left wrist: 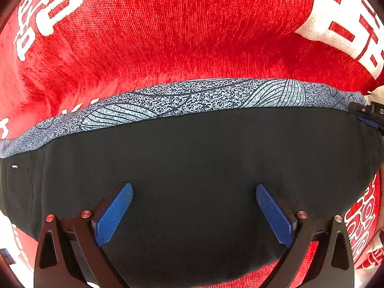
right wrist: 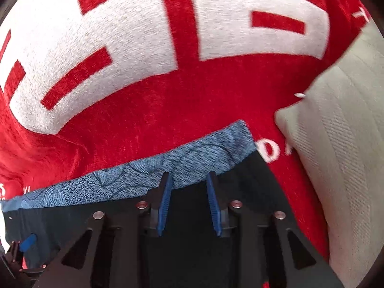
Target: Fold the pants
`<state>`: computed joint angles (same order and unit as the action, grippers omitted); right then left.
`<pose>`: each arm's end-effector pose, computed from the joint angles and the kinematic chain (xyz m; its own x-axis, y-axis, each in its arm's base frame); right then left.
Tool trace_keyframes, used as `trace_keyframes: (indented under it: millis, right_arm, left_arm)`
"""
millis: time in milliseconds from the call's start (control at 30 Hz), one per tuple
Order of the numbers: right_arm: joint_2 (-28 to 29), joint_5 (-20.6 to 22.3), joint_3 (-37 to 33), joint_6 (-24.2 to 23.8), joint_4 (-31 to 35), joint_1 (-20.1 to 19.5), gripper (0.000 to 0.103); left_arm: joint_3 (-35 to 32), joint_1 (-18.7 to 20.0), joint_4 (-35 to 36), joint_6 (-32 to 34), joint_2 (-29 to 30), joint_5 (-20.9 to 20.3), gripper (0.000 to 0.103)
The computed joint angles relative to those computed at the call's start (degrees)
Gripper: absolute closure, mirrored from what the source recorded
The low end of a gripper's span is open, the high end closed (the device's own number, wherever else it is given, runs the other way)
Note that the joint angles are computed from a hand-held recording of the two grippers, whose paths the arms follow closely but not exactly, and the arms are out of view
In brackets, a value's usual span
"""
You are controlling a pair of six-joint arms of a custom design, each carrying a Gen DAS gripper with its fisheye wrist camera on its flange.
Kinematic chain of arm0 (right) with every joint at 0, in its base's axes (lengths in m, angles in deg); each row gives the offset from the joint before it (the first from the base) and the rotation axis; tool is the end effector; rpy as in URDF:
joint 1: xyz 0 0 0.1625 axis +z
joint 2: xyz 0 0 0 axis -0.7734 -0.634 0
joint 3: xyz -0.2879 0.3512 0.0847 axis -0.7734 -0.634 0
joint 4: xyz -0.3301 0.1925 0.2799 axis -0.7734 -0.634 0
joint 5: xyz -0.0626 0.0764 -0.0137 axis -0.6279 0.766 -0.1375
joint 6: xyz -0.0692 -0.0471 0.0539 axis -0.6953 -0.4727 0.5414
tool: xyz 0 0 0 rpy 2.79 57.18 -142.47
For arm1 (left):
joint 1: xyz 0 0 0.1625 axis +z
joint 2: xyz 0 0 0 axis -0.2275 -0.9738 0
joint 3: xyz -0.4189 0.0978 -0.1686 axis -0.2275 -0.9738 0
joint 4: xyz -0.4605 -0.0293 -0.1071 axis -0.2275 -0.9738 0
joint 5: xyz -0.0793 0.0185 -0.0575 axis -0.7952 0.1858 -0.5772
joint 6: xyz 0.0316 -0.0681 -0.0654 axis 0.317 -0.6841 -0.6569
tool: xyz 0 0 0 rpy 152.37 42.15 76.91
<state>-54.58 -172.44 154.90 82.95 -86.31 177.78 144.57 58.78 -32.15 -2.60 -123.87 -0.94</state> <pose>0.3319 -0.3428 0.0818 -0.6301 0.5589 0.5391 0.1960 0.7862 -0.5860 -0.0970 -0.3725 0.2429 -0.6522 0.3846 -0.6532 0.3983 0.9071 0.1364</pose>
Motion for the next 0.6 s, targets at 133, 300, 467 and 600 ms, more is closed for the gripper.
trace_keyframes:
  millis: [133,300,467,600]
  right_arm:
    - [-1.8,-0.9,-1.8,6.7,10.2,2.8,0.045]
    - [-2.0,1.3,-3.0,11.8,17.3,7.5,0.038]
    - [-0.2,5.1,-3.0,12.1,18.3,8.9,0.033]
    - [0.2,4.7,-2.7,13.4,19.5,8.6,0.027]
  left_arm:
    - [-0.3,0.3,-1.0,0.4,0.9,0.0,0.000]
    - [0.0,0.6,-1.1,1.7,-0.1,0.3,0.000]
    - [0.0,-0.5,0.2,1.0,-0.6,0.1,0.000]
    - [-0.3,-0.1,-0.3,1.3,-0.4,-0.5,0.000]
